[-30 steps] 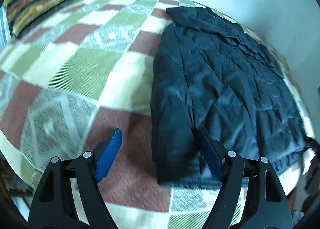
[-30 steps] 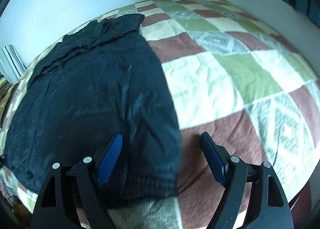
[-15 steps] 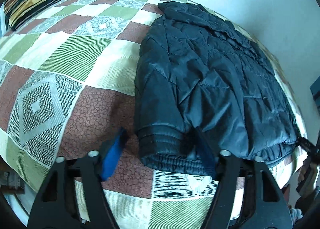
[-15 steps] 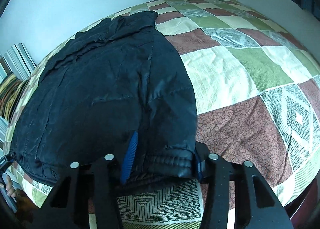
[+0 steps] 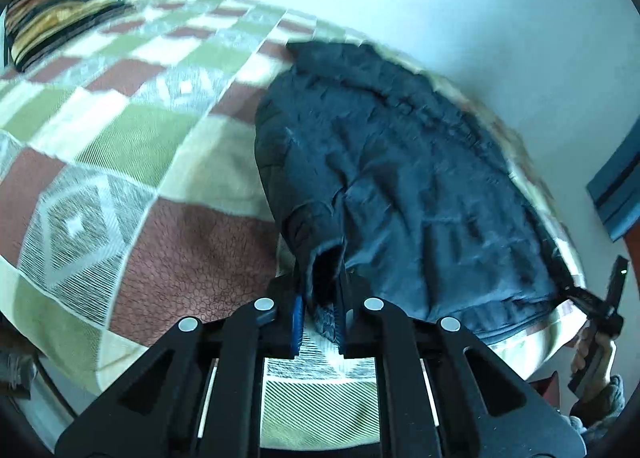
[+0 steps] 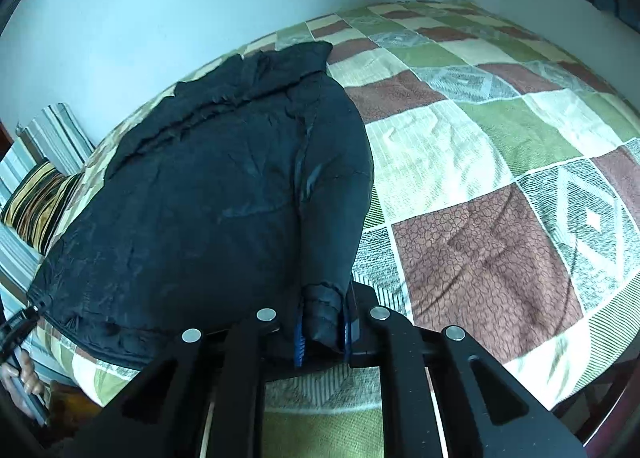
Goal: Fold large clothes
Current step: 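Lift the hem with both grippers and fold it toward the collar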
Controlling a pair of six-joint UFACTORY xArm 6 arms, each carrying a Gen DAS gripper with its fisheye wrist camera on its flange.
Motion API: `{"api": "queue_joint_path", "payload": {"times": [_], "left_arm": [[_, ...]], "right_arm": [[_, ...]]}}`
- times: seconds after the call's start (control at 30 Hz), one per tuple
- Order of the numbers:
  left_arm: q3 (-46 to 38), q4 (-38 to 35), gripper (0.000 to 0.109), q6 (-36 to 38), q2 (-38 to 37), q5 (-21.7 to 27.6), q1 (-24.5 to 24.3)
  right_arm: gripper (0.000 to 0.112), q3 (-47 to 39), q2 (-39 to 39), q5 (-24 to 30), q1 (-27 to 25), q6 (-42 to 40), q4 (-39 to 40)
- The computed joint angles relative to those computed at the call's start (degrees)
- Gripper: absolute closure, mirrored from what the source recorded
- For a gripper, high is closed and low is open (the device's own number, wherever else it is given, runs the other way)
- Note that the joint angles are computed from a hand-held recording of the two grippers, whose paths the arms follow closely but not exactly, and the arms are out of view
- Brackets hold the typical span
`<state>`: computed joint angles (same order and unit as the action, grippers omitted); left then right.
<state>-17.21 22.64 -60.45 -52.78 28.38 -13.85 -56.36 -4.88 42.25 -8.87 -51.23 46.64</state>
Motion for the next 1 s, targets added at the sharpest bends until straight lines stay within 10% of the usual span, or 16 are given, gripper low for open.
{"api": "queue_joint_path", "payload": {"times": [0.2, 0.57, 1.0], "left_arm": [[-2.1, 2.2, 0.1, -0.9, -4.3, 3.5, -0.9], [-15.9, -19.9, 0.101, 18.5, 13.7, -11.2, 10.3], [-47.2, -30.1, 0.101, 32.5, 52.4, -9.8, 19.2]], "right_arm": [[0.101, -0.6, -3.0, 5.9, -2.5, -1.8, 4.1], [0.101, -22.7, 10.0, 14.5, -1.1, 3.1, 13.3], [0.101, -84.3, 56.3, 20.8, 6.9, 35.3, 0.0]]}}
